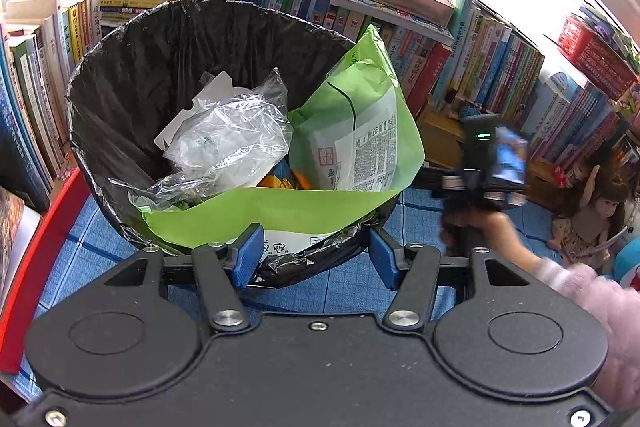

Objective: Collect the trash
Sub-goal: 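Grasp the crumpled foil wrapper on the mat with the right gripper, then carry the foil wrapper over the bin and open the right gripper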

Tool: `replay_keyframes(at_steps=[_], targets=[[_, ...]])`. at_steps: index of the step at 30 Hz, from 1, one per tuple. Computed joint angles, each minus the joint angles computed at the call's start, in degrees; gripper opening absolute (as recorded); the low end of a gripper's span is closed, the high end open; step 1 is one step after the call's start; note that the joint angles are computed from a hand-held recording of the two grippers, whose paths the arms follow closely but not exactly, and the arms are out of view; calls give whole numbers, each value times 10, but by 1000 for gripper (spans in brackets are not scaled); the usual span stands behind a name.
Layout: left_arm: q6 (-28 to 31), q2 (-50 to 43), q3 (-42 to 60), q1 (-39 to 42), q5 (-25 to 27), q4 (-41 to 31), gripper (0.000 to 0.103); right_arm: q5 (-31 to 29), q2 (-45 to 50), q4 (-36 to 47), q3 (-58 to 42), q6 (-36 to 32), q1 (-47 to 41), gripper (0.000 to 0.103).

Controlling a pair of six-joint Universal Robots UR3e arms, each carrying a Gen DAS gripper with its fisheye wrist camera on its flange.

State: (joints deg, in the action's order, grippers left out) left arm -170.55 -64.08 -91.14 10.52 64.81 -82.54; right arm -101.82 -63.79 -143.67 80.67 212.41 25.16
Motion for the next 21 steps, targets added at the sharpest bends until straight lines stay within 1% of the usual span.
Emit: replay_keyframes(at_steps=[6, 10, 13, 16, 21], targets=[[-1, -1, 5, 11, -13, -10, 55, -9, -100, 7, 6, 0, 32, 11], [5, 6, -5, 13, -15, -4, 55, -10, -131, 20, -38, -24, 57, 12], [7, 11, -13, 8, -10, 5, 55, -14, -127, 30, -95, -57, 82, 12], [8, 14, -19, 6, -8, 14, 55, 2, -109, 38, -160, -85, 99, 12], [15, 20, -24, 12, -16, 13, 55, 20, -21, 101, -323, -120, 120, 13]])
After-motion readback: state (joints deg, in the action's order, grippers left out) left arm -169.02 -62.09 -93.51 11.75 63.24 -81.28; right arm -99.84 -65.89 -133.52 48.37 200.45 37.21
